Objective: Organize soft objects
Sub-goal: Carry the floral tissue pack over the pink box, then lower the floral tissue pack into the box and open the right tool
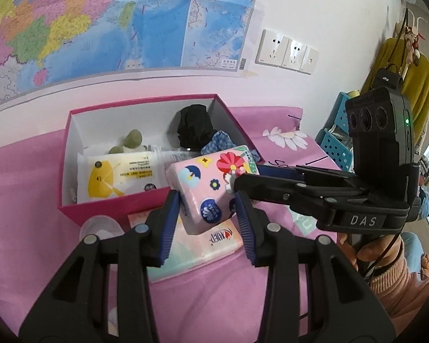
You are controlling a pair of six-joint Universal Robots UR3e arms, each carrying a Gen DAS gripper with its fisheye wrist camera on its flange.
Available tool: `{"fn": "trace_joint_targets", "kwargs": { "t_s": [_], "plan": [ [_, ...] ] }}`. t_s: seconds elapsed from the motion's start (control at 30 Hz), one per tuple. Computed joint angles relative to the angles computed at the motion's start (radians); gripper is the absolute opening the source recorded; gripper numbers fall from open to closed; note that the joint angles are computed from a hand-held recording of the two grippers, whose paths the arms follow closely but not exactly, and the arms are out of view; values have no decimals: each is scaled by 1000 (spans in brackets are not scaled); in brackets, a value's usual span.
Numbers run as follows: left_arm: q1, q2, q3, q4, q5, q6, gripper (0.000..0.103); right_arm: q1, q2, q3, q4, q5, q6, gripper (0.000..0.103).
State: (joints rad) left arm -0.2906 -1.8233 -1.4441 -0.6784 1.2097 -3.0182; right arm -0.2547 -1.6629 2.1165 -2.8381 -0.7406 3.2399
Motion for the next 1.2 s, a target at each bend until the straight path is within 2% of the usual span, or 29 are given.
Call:
{"fn": "trace_joint_targets", "kwargs": {
  "t_s": [0.4,0.97,1.2],
  "plan": [
    [-10,-63,82,3,29,2,42,1,87,-68,-29,1,22,36],
    [-10,-239,349,-110,38,-32,42,23,267,-282,2,-36,46,36],
    [-11,-297,438,-157,41,-37,42,18,292,-317,21,-42,49,36]
  ]
}}
